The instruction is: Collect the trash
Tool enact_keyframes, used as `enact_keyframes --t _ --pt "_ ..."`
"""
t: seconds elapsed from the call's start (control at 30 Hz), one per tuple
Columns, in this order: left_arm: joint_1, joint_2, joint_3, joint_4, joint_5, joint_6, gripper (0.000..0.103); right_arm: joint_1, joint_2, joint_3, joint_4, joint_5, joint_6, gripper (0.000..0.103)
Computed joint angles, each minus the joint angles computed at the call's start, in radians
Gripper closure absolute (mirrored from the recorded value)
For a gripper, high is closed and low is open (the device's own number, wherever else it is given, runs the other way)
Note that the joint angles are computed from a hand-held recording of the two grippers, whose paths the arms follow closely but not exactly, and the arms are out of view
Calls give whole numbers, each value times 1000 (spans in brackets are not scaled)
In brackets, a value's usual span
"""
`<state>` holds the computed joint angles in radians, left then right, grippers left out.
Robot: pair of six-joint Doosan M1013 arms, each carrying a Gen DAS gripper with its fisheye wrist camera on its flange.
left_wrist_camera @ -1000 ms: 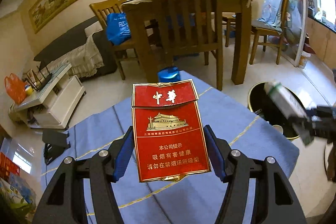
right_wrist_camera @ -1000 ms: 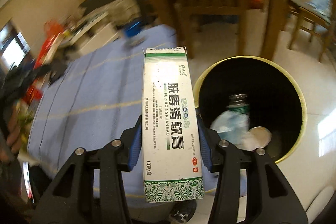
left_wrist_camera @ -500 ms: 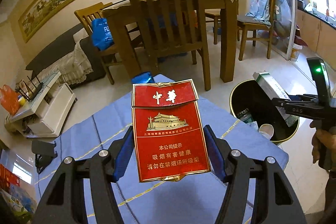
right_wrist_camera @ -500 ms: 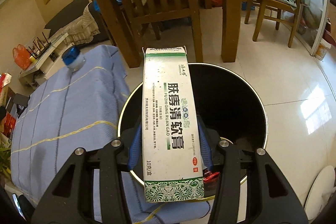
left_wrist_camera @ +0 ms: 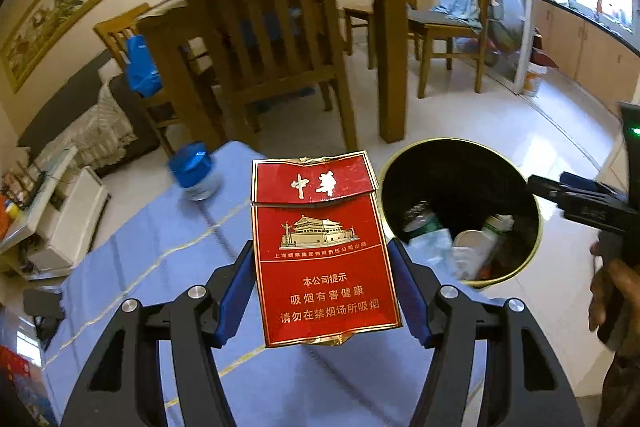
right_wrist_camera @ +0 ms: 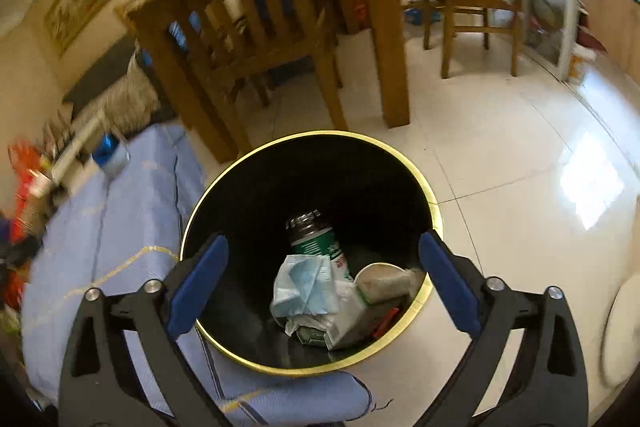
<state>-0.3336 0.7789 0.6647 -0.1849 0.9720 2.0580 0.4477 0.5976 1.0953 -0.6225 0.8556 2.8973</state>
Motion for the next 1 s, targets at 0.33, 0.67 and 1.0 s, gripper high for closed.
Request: enact_keyframes --t 0.33,0.67,1.0 --pt "-44 167 -327 -134 260 14 31 3 -148 265 -164 -73 418 6" --pt "-19 106 -227 -158 262 3 31 9 -174 317 -155 -127 481 6" --pt "111 -139 114 114 -35 -234 17 99 47 -148 31 64 49 6"
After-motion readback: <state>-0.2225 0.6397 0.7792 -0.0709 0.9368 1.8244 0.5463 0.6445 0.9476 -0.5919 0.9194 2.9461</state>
